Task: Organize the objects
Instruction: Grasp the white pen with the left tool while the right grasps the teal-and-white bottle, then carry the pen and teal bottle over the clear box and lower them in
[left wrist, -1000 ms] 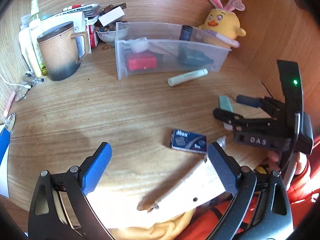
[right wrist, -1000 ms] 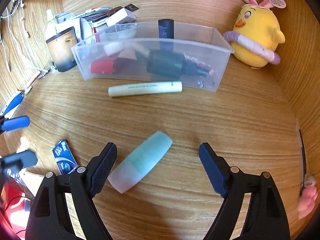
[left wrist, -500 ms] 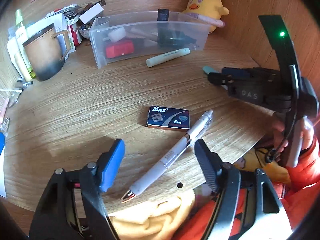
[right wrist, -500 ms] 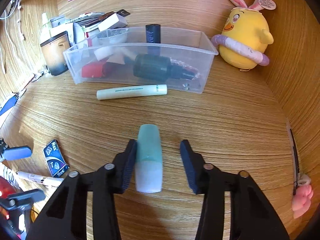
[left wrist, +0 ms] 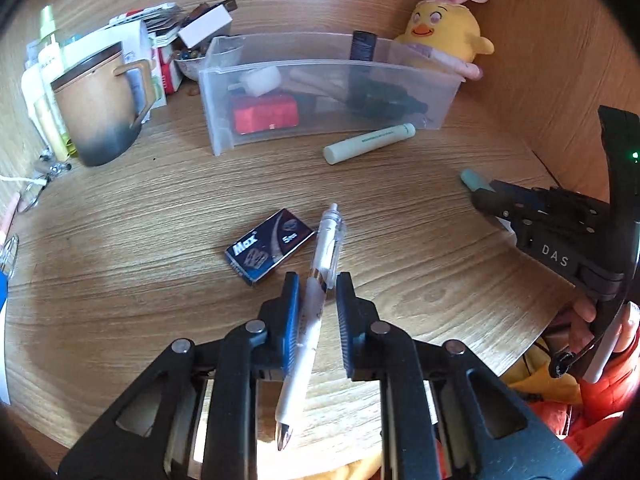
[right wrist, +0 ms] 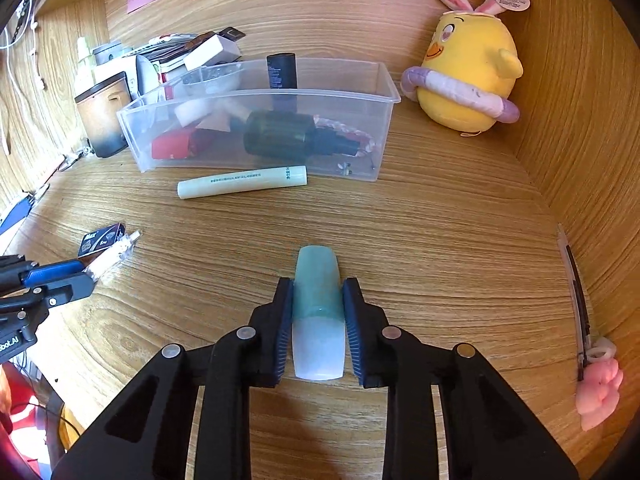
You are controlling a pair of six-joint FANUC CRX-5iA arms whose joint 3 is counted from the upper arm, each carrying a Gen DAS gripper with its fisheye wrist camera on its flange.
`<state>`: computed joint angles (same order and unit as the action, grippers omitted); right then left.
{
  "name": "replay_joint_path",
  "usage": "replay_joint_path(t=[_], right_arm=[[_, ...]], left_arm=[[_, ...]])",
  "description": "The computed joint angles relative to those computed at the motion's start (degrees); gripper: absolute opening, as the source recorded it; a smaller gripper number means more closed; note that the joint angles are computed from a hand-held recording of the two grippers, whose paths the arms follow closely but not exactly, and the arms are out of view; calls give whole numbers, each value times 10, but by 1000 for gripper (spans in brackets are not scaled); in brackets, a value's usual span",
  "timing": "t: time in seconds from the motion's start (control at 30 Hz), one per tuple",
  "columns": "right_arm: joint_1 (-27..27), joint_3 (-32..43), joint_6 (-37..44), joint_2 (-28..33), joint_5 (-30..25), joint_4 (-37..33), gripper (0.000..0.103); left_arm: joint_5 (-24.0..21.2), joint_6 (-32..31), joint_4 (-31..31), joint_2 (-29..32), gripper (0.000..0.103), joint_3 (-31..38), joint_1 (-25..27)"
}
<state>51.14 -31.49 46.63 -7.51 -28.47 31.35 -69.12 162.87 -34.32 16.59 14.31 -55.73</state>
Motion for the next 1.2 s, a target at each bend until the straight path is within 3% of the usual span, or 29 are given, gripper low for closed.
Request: replay_joint_path(t=[0.4, 0.57, 1.07, 1.2], right_arm=[[4, -4, 26, -6, 14, -20, 23], [-2, 16, 64, -3, 14, -64, 23], [-13, 44, 71, -4, 46, -42, 23], [-15, 54, 78, -2, 60, -36, 23]], left_arm=[[19, -39, 6, 15, 13, 16, 19], [18, -22, -5, 16, 13, 25, 20], [-10, 25, -89, -3, 13, 65, 8], [0, 39, -93, -15, 13, 59, 10]])
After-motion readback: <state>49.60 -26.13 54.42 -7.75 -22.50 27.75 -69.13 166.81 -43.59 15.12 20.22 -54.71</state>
